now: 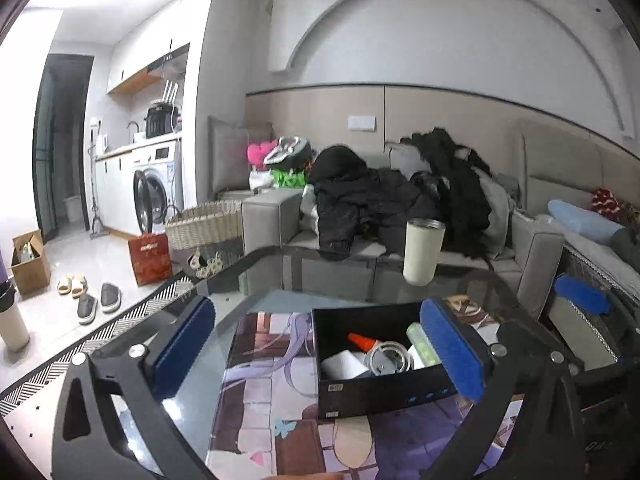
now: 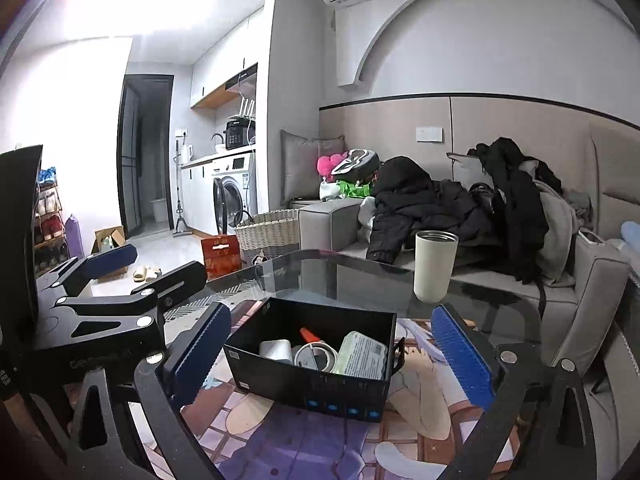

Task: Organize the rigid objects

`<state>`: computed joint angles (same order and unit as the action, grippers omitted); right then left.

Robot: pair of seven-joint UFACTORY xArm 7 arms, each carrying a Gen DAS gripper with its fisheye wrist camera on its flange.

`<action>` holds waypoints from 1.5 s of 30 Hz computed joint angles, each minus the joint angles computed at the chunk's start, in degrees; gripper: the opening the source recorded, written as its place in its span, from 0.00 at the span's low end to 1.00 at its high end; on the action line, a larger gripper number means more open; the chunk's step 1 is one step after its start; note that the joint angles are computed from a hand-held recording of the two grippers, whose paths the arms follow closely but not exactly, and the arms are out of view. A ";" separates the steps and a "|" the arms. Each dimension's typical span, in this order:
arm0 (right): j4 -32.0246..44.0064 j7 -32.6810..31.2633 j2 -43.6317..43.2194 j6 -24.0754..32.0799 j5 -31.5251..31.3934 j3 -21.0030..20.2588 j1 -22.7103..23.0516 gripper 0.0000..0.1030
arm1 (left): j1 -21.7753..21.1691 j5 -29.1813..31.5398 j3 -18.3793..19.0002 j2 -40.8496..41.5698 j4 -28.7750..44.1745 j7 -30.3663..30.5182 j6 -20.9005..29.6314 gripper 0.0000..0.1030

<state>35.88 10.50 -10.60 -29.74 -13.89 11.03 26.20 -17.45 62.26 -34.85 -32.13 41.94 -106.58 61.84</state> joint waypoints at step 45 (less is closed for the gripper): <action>0.63 -0.94 -0.12 2.48 2.50 0.06 -0.64 0.99 | -1.59 -1.54 0.97 2.21 1.48 1.95 1.66 1.00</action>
<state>36.51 9.56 -10.72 -27.26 -11.39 11.09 25.57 -19.05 60.71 -33.89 -29.92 43.41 -104.63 63.50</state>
